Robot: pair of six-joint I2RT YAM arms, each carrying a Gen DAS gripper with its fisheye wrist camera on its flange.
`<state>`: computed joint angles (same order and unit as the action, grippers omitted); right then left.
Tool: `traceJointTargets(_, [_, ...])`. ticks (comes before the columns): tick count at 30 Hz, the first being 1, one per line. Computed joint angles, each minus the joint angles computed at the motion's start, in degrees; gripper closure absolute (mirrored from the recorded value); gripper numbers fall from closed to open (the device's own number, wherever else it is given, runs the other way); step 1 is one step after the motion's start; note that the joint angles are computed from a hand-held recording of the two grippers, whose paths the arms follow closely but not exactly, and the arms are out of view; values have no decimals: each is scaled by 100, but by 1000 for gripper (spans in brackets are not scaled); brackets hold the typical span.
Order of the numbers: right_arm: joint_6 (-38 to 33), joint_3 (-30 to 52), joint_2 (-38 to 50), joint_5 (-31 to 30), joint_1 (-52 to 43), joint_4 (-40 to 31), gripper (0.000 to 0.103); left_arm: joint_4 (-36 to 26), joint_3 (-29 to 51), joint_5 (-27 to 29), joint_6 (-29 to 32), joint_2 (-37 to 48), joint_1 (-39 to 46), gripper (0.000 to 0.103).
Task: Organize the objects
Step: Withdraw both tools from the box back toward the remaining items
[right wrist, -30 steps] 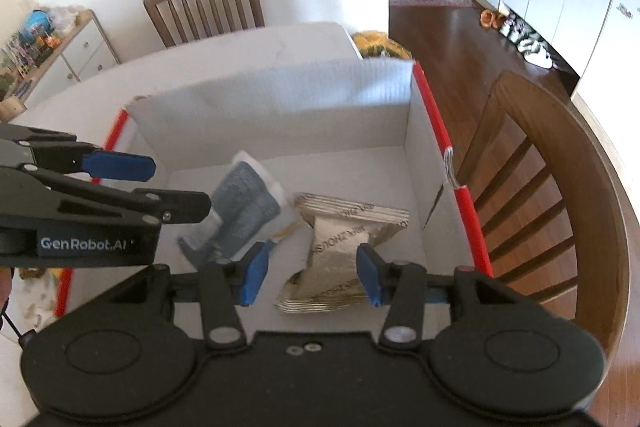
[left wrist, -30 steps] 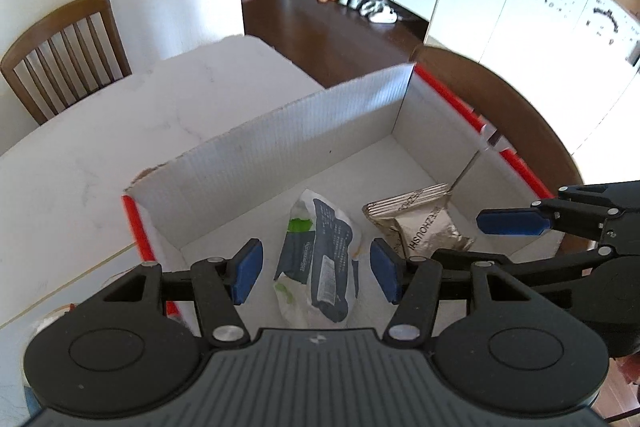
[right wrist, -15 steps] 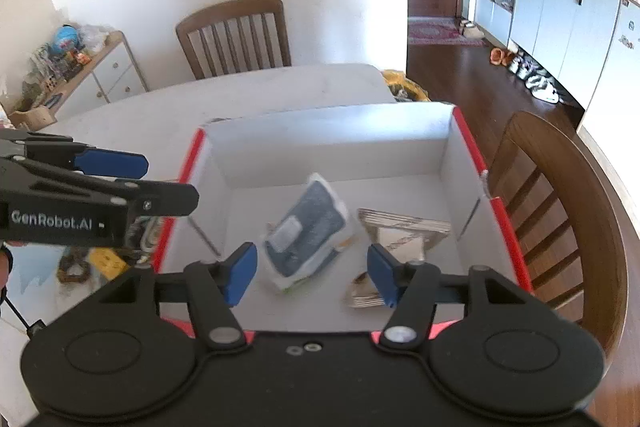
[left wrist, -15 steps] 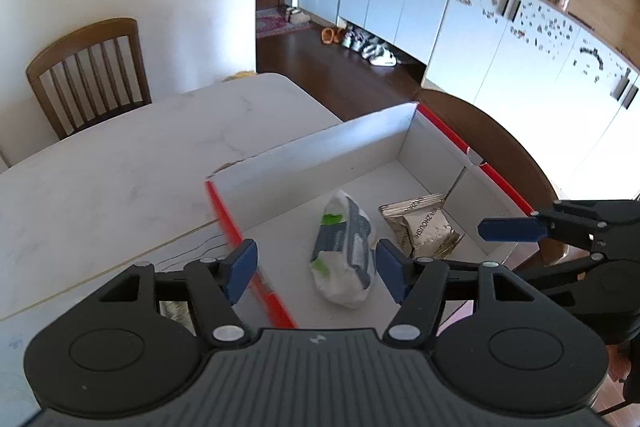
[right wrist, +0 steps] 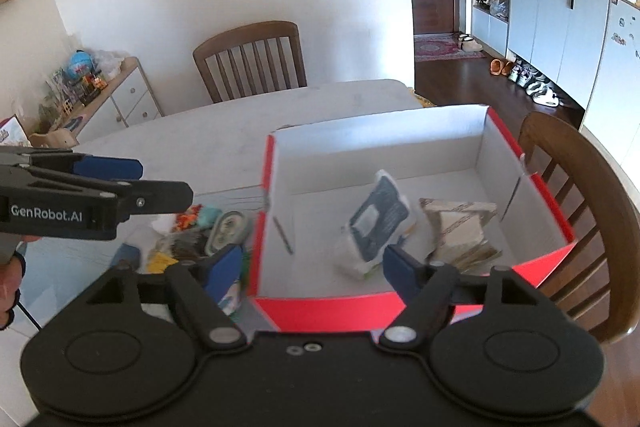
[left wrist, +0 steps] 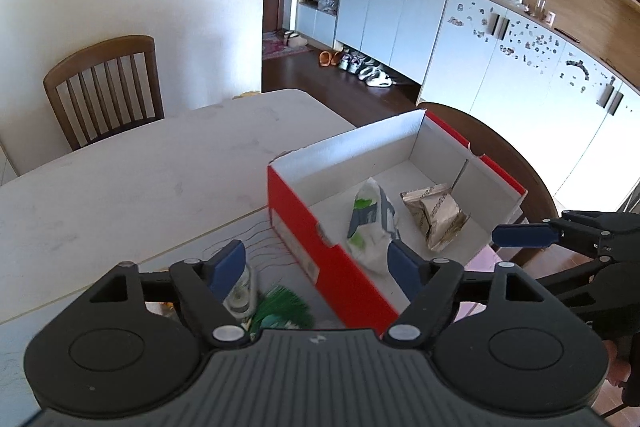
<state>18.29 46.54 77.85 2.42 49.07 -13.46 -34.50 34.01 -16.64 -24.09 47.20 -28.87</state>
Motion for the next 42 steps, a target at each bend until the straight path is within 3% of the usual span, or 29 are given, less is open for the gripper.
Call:
traceJointTargets(10, [786, -127, -91, 1016, 1230, 244, 7, -800, -553, 661, 738, -1637, 1014, 19])
traceJointTargets(20, [1397, 147, 333, 1532, 1913, 232, 5, -1586, -783, 2410, 2399, -2778, 3467, 16])
traceJointTargets(27, [1677, 384, 650, 1847, 2279, 181, 5, -1949, -800, 3686, 3809, -3036, 5342, 1])
traceJointTargets(36, [1865, 589, 913, 1984, 2417, 132, 5, -2065, -937, 4822, 5117, -2795, 7276, 0])
traceJointTargets(42, [1929, 670, 1094, 2008, 2422, 130, 5, -1913, -1080, 5119, 5658, -2554, 8011, 0])
